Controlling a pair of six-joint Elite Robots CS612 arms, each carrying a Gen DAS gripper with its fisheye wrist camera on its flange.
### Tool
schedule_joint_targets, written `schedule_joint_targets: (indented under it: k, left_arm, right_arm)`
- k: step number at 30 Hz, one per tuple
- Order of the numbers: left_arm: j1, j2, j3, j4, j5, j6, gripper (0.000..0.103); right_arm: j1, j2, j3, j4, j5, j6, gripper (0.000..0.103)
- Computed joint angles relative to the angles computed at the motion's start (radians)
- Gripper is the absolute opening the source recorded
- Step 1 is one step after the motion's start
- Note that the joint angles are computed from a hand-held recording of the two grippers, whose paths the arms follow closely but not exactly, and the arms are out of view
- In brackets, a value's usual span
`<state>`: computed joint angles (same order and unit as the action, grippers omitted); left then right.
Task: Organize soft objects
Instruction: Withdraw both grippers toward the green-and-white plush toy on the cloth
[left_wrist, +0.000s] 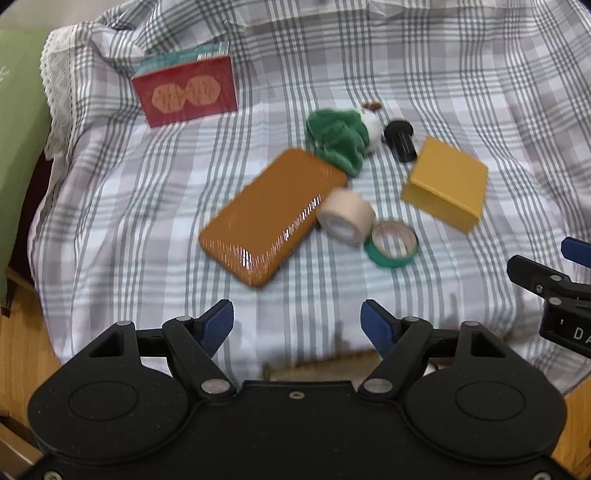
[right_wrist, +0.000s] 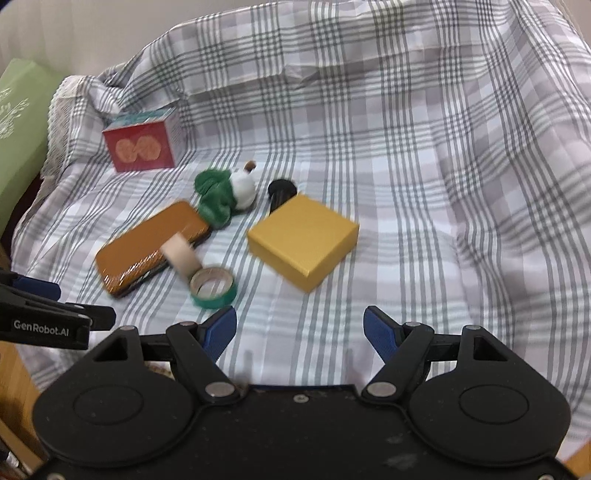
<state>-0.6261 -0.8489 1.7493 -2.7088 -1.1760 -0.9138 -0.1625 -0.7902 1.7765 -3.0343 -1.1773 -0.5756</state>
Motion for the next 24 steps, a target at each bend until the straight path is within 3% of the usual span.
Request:
schedule_joint_targets:
  k: [9, 18, 20, 22, 24]
  left_arm:
    - [0.042, 0.053, -0.08, -0.04, 0.037, 0.1, 0.073]
    - [0.083, 0.123, -0.186, -0.055, 0.005, 0.179, 0.073]
    - [0.091, 0.14, -0.212, -0.048, -0.005, 0.19, 0.075]
    - [0.098, 0.155, -0.236, -0.045, -0.014, 0.192, 0.083]
    - [0.104, 0.169, -0.258, -0.038, -0.022, 0.189, 0.083]
  right_arm:
    - [0.037, 0.073, -0.109, -0.057, -0.017, 0.019, 0.075]
    - [0.064, 0.143, -0.214, -0.075, -0.035, 0.021, 0.075]
    - [0.068, 0.156, -0.236, -0.069, -0.043, 0.029, 0.075]
    - [0.072, 0.166, -0.258, -0.052, -0.05, 0.042, 0.075]
    - [0.073, 0.175, -0.276, -0.038, -0.051, 0.052, 0.075]
